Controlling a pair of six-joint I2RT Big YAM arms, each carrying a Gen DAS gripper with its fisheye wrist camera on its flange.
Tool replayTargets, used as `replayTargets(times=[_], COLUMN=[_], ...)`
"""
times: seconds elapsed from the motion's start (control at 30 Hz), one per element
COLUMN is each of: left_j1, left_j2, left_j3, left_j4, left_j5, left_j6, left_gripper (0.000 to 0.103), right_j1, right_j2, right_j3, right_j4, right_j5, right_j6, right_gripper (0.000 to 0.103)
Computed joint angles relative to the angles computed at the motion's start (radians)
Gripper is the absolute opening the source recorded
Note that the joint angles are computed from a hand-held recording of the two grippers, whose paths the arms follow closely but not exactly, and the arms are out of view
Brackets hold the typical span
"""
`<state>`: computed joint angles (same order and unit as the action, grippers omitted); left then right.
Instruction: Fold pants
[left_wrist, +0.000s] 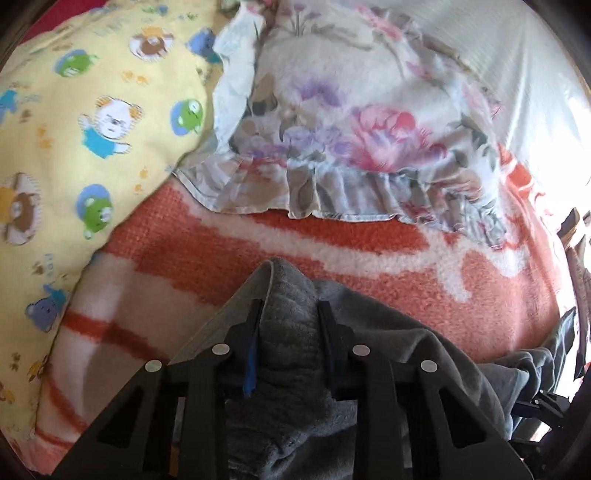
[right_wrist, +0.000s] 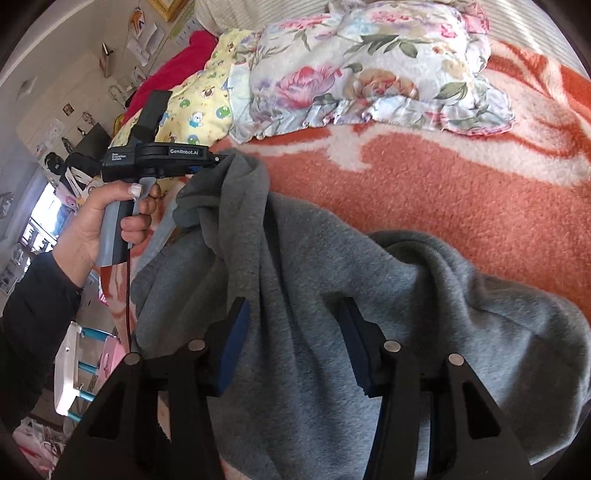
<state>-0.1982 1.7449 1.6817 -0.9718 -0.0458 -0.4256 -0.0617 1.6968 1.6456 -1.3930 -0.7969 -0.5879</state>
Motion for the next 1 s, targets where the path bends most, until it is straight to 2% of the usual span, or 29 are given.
replayTargets(times=[0.17, 0.2, 0.27, 0.3, 0.33, 0.47, 0.53, 0.6, 0.67, 0.8, 1.0], left_j1=[-0.009, -0.012, -0.020, -0.026, -0.030, -0.045, -0.047, -0.055, -0.077, -0.132, -0.155], left_j2=[-0.124, -0.146, -0.197, -0.226, -0.253, -0.392, -0.466, -0.540, -0.599, -0.710, -0.826], left_j3=[-0.126, -0.146, -0.194, -0.220, -0.239, -0.343, -0.401, -0.461, -0.514, -0.652, -0.851], left_j4=[0.130, 0.151, 0.192, 0.207, 0.218, 0.281, 0.314, 0.346, 0.365, 0.412, 0.491], left_j5=[0.006, 0.009, 0.014, 0.007, 0.001, -0.022, -0.021, -0.025, -0.060, -0.133, -0.140], left_j6=[-0.025, -0.032, -0.046, -0.051, -0.054, -0.062, -0.081, -0.096, -0.100, -0.148, -0.285], left_gripper=[0.025, 0.025, 0.024, 0.024, 0.024, 0.024, 0.024, 0.024, 0.024, 0.024, 0.025], right_j1=[0.006, 0.015, 0.045, 0.052, 0.055, 0.019, -0.003, -0.023, -0.041, -0.051, -0.033], right_j2=[-0.045, -0.052, -0.073, -0.069, -0.059, -0.092, -0.120, -0.140, -0.163, -0.198, -0.242], right_j3=[-0.026, -0.030, -0.056, -0.057, -0.051, -0.054, -0.046, -0.024, -0.013, -0.053, -0.182], right_j4=[0.023, 0.027, 0.072, 0.068, 0.049, 0.079, 0.082, 0.043, -0.019, -0.130, -0.167], right_j5=[-0.017, -0.001, 0.082, 0.092, 0.098, 0.025, -0.014, -0.050, -0.074, -0.058, 0.019], right_j6=[-0.015, -0.028, -0.040, -0.051, -0.057, -0.021, -0.035, -0.085, -0.169, -0.338, -0.456], right_gripper=[0.053, 0.052, 0.050, 0.038, 0.007, 0.006, 0.006, 0.006, 0.006, 0.006, 0.006])
